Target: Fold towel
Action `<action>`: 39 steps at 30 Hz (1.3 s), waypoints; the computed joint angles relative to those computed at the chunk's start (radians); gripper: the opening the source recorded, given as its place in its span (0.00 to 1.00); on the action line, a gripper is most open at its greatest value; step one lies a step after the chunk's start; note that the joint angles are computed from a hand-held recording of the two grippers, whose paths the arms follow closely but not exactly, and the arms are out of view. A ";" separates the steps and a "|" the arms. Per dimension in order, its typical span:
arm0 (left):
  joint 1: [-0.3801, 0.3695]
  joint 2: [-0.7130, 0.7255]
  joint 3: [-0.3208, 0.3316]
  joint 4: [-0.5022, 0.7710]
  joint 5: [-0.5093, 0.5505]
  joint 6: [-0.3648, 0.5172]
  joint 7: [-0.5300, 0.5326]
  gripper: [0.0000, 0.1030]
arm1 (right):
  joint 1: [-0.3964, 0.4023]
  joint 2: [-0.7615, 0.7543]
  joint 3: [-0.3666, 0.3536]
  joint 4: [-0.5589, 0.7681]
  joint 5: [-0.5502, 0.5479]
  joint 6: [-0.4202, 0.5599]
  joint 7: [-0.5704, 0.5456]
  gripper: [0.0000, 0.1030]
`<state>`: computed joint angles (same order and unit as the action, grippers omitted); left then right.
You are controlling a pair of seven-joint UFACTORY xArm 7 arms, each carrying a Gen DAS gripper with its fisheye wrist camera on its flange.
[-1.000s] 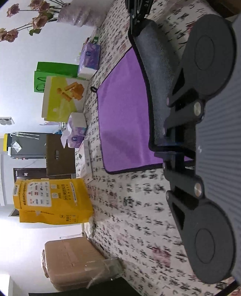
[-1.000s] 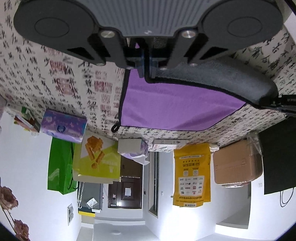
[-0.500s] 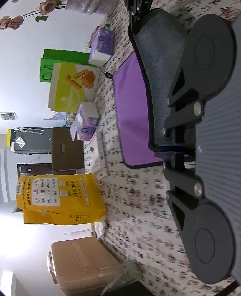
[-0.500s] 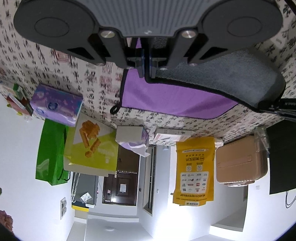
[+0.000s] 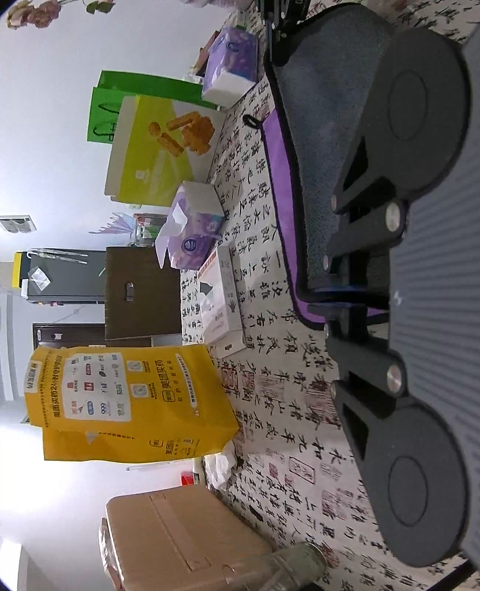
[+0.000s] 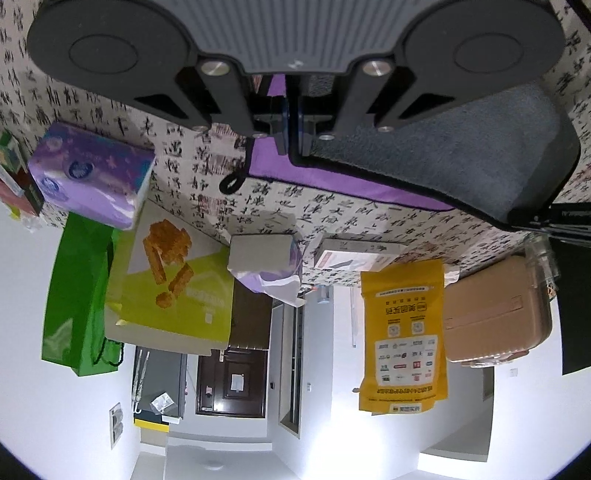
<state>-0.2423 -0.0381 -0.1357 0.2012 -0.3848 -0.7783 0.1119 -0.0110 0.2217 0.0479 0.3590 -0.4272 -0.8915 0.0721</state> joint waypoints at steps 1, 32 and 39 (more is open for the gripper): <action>0.005 0.012 0.005 0.012 0.011 0.002 0.001 0.06 | -0.005 0.011 0.001 0.022 -0.013 0.014 0.011 0.04; 0.086 0.286 0.115 0.314 0.223 0.183 -0.069 0.38 | -0.141 0.288 0.095 0.422 -0.216 0.253 0.195 0.13; 0.025 0.222 0.137 0.289 0.024 0.233 0.033 0.77 | -0.080 0.224 0.064 0.361 -0.099 0.242 0.116 0.74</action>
<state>-0.2177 0.1835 0.0016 0.4904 -0.3604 -0.5452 0.1452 -0.0908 0.4456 0.1116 0.7201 -0.5266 -0.6494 0.1880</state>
